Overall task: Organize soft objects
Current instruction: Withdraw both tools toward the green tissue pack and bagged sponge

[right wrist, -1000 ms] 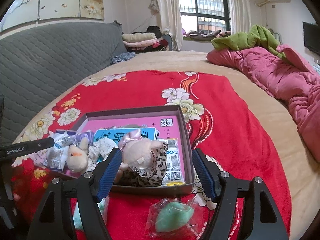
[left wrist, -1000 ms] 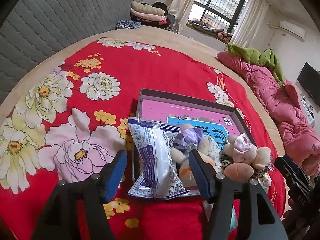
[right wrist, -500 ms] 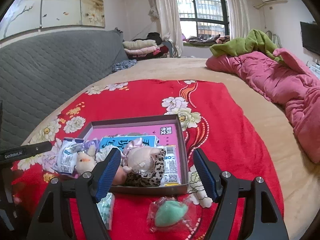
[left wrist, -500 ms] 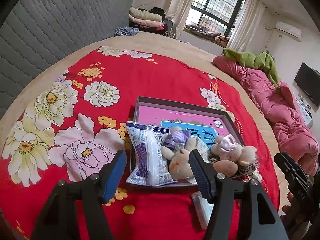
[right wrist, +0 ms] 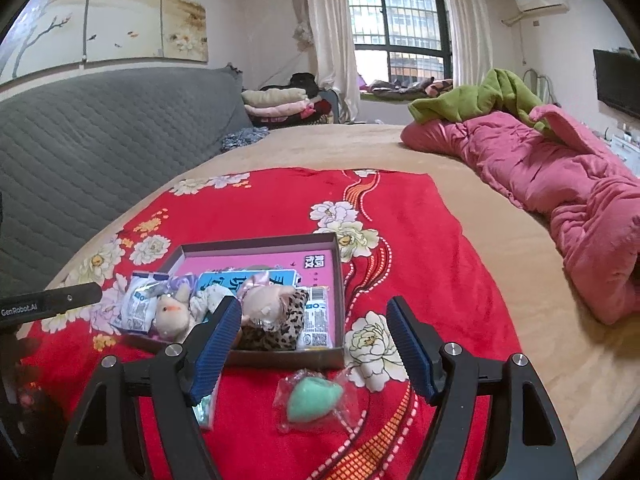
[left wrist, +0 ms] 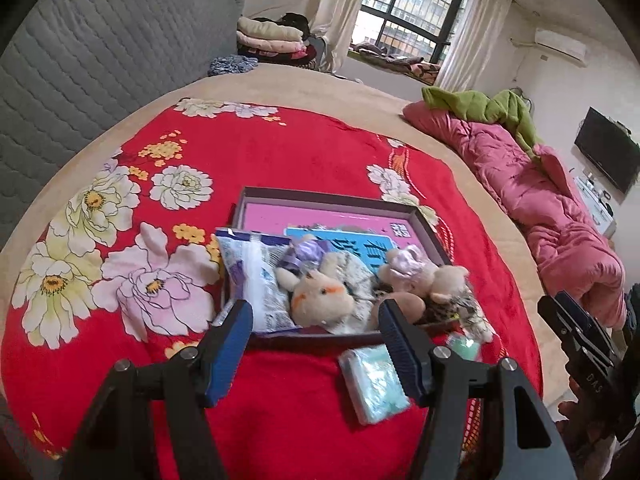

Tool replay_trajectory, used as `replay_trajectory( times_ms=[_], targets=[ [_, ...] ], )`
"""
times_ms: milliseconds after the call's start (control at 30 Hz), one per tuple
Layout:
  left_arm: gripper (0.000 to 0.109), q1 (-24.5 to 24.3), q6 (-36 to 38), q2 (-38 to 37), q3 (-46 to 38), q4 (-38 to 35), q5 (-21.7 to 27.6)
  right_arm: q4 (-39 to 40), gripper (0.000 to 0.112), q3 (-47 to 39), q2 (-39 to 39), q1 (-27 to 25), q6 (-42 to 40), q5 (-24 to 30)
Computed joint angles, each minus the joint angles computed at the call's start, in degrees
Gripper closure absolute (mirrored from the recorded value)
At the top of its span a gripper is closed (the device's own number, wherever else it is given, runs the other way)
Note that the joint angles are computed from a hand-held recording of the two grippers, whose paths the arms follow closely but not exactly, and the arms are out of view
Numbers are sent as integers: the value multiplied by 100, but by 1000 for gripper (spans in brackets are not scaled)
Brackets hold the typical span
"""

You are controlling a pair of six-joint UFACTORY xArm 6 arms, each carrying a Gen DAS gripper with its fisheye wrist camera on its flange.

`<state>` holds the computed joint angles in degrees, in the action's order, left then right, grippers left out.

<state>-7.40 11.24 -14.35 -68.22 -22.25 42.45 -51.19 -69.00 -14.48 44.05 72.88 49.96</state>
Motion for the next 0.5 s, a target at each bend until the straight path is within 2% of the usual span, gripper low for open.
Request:
replay_trajectory(
  times_ms=[300,500],
  targets=[
    [44,-362,-315,-311,244,231,322,259,36,292,-279,182,-35,52],
    [44,-570,-386,-450,460,320,366,374,36,472,-382,238,-51,79]
  ],
)
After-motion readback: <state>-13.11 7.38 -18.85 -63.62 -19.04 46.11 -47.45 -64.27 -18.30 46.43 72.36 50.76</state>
